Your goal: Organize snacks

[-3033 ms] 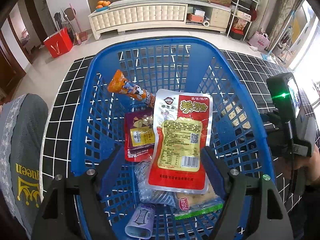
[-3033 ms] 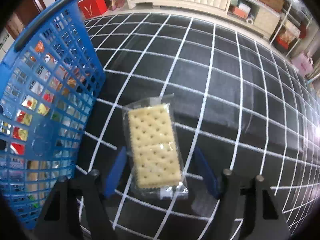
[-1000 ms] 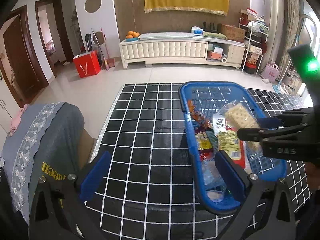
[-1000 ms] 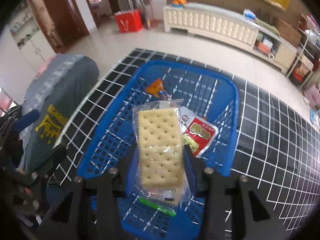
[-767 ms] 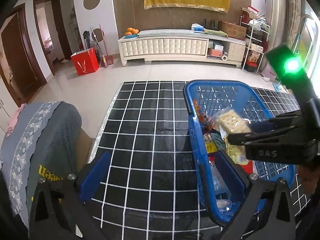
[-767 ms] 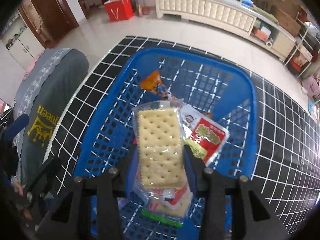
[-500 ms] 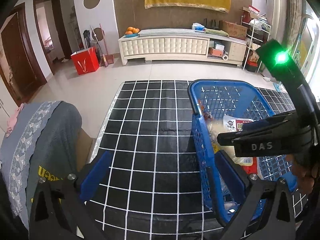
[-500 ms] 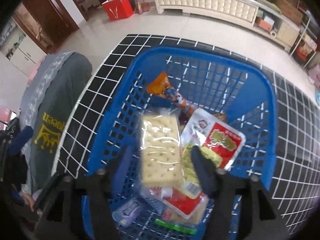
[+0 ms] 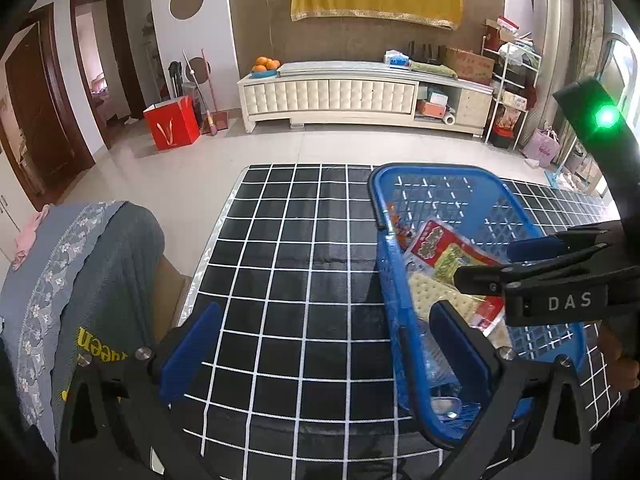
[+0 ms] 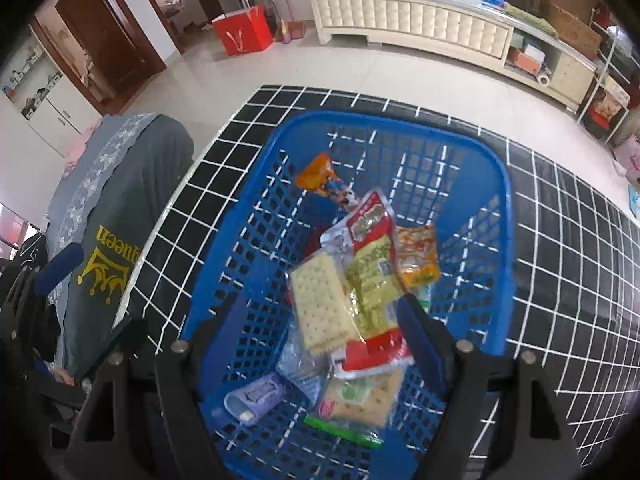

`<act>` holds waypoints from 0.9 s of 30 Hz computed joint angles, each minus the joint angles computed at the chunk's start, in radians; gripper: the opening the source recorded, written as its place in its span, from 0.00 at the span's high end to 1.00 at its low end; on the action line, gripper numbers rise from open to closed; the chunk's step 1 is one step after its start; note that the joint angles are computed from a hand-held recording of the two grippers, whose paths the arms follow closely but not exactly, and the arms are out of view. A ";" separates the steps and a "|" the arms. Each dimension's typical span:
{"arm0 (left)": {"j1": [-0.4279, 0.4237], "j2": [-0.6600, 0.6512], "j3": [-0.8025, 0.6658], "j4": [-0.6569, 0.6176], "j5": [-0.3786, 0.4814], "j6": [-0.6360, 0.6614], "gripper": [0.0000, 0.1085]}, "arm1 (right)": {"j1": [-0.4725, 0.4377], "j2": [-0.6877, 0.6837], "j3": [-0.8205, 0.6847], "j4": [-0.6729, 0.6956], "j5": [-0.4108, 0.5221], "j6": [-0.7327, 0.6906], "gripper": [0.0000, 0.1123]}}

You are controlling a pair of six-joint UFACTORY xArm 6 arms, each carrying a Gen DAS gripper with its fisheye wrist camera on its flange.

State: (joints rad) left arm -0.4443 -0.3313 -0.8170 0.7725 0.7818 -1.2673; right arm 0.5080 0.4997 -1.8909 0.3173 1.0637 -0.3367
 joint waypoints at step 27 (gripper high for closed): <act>-0.555 0.067 -0.244 0.228 0.485 -0.387 0.05 | -0.203 -0.752 0.842 0.392 -0.415 -0.476 0.22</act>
